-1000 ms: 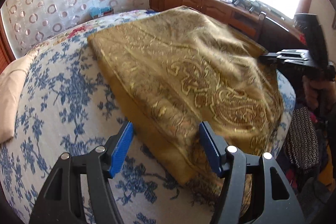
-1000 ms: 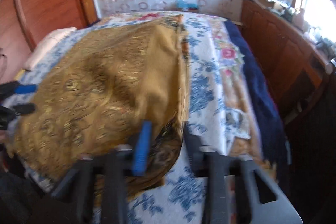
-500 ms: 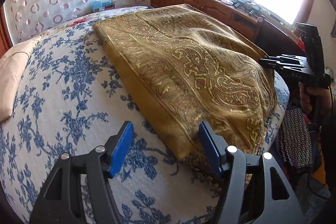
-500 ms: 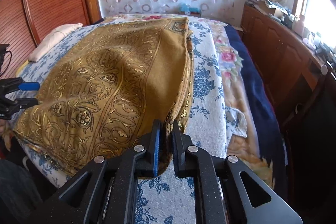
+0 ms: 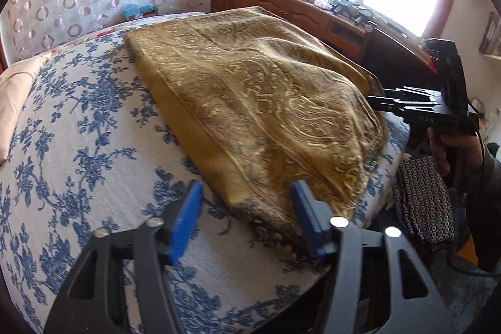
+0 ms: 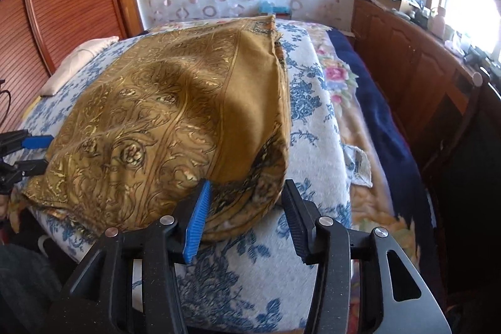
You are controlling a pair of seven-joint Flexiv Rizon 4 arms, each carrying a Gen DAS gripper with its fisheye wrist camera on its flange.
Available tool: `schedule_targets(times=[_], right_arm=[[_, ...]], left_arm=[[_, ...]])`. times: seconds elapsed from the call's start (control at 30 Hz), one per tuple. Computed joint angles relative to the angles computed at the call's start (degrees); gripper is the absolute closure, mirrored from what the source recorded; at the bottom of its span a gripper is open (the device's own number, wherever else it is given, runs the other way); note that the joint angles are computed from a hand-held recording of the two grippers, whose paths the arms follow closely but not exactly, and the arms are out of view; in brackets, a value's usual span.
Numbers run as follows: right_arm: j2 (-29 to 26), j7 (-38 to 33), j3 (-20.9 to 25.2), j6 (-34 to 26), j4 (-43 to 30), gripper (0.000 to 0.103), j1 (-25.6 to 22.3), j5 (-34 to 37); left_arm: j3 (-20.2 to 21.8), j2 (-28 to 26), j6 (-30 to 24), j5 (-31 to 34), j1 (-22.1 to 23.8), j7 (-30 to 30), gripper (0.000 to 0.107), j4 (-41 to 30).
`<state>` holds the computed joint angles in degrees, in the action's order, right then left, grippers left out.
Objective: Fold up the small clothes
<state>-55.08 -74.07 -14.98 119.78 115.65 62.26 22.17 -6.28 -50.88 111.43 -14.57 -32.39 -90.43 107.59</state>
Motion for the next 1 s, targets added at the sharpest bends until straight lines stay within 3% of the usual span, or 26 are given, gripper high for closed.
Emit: schedule_targets(times=[0.17,0.23,0.27,0.33,0.43,0.5,0.6,0.77,0.9,1.0], right_arm=[[0.5,-0.3,-0.2,-0.6,0.8,0.055,1.1,-0.2],[0.3,0.1,-0.4,-0.7,0.5,0.055,1.5,0.3],[0.3,0.3,-0.3,-0.6,0.4,0.055,1.4,0.2],[0.2,0.0,1.1,0.6,0.2,0.068,0.3,-1.0],[-0.1,-0.5,1.5,0.9,-0.5,0.077,0.1,-1.1],[0.0,-0.5,3.0,2.1,-0.7,0.091,-1.4,-1.5],[0.2,-1.0,5.7,5.1,-0.6,0.097,-4.1,-2.2],[2.0,-3.4,9.0,10.8,0.2,0.099,-6.6,-1.2],[3.8,-6.2,10.4,12.5,-0.4,0.099,-7.7,-0.3],[5.0,-8.5,10.6,12.2,-2.0,0.099,-8.4,-0.1]], left_arm=[[0.9,-0.2,-0.6,0.3,-1.4,1.3,0.073,-0.9],[0.1,-0.3,-0.3,0.8,-0.6,1.4,0.092,-0.9],[-0.2,-0.3,-0.1,1.0,-0.3,1.4,0.096,-0.8],[0.0,-0.2,0.3,0.9,-0.4,1.4,0.103,-0.7],[-1.7,-0.1,3.4,2.2,1.4,0.6,0.104,0.2],[-2.1,0.3,5.8,2.5,1.8,0.0,0.104,0.9],[-2.3,1.0,8.3,2.5,2.1,-0.4,0.104,1.6],[-1.9,2.1,11.7,1.4,1.9,-0.6,0.104,2.1],[-3.6,2.9,12.5,2.7,4.8,-1.4,0.104,1.9],[-2.4,3.5,12.6,1.7,4.7,-0.7,0.104,0.8]])
